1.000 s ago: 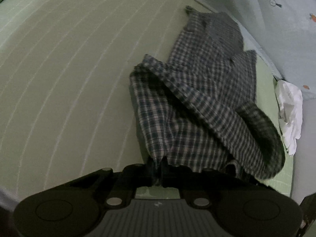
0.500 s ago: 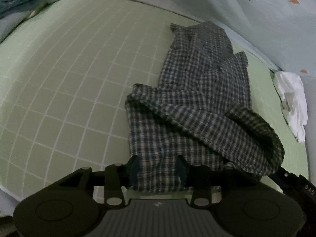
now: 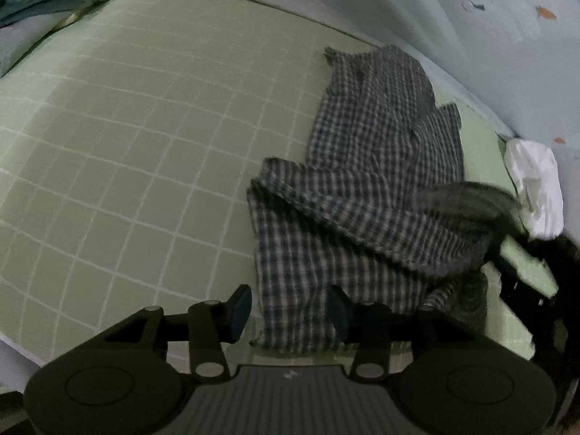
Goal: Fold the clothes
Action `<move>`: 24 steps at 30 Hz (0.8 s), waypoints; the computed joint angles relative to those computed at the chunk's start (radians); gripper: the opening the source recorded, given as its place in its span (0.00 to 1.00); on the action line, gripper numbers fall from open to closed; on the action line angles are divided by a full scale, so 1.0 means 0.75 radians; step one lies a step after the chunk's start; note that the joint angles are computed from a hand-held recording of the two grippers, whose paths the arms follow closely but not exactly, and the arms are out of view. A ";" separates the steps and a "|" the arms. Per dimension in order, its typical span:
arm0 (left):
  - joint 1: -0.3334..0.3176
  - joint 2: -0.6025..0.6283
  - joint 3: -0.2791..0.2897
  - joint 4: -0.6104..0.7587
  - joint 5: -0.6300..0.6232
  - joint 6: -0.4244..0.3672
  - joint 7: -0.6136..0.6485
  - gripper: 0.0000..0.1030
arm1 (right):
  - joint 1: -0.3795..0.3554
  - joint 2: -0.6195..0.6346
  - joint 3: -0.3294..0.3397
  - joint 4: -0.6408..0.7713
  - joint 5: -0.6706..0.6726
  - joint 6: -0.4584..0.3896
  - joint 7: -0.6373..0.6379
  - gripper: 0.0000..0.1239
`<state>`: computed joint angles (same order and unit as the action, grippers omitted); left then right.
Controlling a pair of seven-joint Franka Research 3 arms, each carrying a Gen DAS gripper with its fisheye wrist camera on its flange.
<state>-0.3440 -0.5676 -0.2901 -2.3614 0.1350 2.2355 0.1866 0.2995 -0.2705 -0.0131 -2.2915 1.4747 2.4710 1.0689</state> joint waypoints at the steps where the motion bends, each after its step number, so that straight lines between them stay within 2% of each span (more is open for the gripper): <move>1: 0.003 -0.005 0.000 -0.004 0.002 0.002 -0.008 0.47 | 0.007 0.018 -0.008 0.020 0.098 0.015 -0.020 0.31; 4: 0.011 -0.012 -0.002 -0.010 0.005 0.006 -0.029 0.47 | 0.003 0.043 0.002 0.059 0.294 0.087 -0.066 0.34; 5: 0.012 -0.010 -0.003 -0.010 0.006 0.008 -0.034 0.47 | -0.005 0.035 0.017 0.060 0.248 0.127 -0.060 0.34; 7: 0.009 -0.009 0.000 -0.015 0.003 0.016 -0.035 0.47 | -0.015 0.008 0.044 0.048 0.069 0.204 -0.035 0.34; 10: 0.005 -0.007 0.001 -0.022 0.001 0.029 -0.034 0.48 | -0.025 -0.048 0.076 -0.016 -0.299 0.288 0.056 0.34; 14: 0.004 0.000 -0.001 -0.023 -0.002 0.030 -0.041 0.50 | -0.037 -0.106 0.093 -0.101 -0.670 0.310 0.130 0.34; 18: -0.001 0.009 -0.002 -0.014 -0.006 0.019 -0.043 0.52 | 0.010 -0.108 0.055 -0.107 -0.828 0.278 0.090 0.35; 21: -0.003 0.018 -0.002 -0.002 -0.004 0.011 -0.036 0.53 | 0.039 -0.060 0.037 -0.046 -0.921 0.226 0.012 0.47; 24: 0.002 0.029 -0.002 0.016 0.006 0.001 -0.026 0.53 | 0.048 0.011 0.053 0.040 -1.053 0.182 -0.086 0.48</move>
<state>-0.3429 -0.5462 -0.2919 -2.3494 0.1399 2.2362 0.1673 0.3358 -0.2623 0.0269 -2.2611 0.6851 2.6073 1.0046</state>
